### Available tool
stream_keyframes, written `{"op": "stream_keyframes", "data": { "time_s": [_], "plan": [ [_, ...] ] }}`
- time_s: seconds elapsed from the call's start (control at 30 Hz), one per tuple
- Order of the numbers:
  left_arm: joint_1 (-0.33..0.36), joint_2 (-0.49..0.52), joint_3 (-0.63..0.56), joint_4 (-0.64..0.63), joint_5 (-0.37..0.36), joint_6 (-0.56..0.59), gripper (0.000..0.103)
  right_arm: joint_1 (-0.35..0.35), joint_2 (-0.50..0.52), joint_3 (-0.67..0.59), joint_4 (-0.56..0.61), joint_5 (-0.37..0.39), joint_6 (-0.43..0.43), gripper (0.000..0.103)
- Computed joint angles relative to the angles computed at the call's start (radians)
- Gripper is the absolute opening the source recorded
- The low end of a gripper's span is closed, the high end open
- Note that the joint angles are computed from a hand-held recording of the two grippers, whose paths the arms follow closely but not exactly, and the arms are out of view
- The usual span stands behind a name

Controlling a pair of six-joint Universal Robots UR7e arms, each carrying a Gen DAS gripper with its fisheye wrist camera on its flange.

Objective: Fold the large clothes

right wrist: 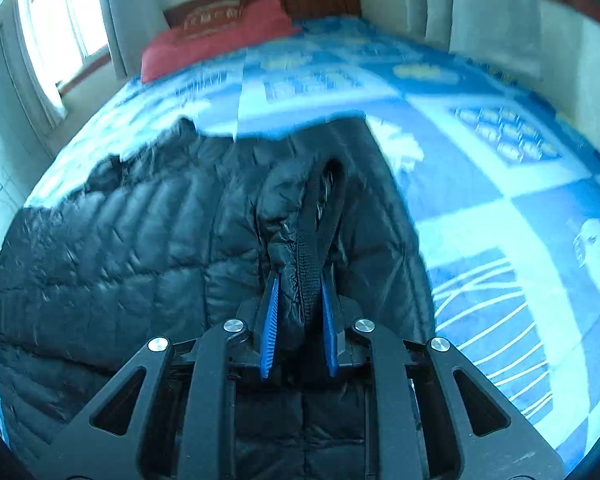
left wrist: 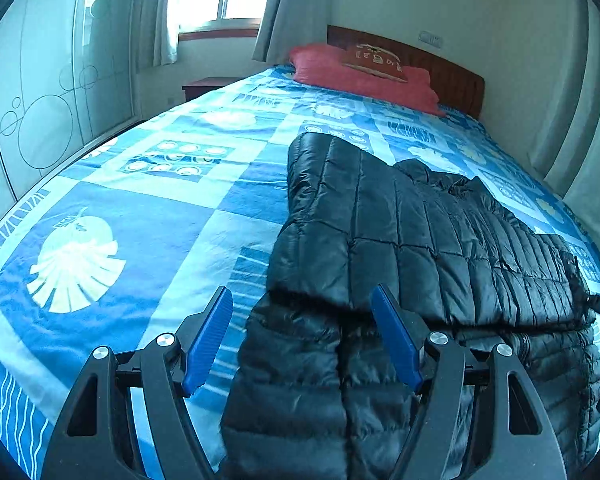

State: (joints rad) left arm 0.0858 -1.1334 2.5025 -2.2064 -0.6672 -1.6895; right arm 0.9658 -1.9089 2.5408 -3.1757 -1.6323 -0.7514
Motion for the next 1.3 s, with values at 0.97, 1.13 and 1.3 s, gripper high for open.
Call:
{"op": "stream_keyframes", "data": {
  "time_s": [0.97, 1.13, 1.3],
  "plan": [
    [0.369, 0.128, -0.176, -0.19, 0.056, 0.436, 0.071, 0.17, 0.293, -0.105, -0.153, -0.155, 0.043, 0.049],
    [0.352, 0.108, -0.17, -0.221, 0.073, 0.432, 0.071, 0.214, 0.264, -0.094, -0.172, -0.139, 0.023, 0.049],
    [0.349, 0.144, -0.187, -0.411, 0.164, 0.578, 0.071, 0.246, 0.327, -0.136, -0.144, -0.12, 0.064, 0.049]
  ]
}}
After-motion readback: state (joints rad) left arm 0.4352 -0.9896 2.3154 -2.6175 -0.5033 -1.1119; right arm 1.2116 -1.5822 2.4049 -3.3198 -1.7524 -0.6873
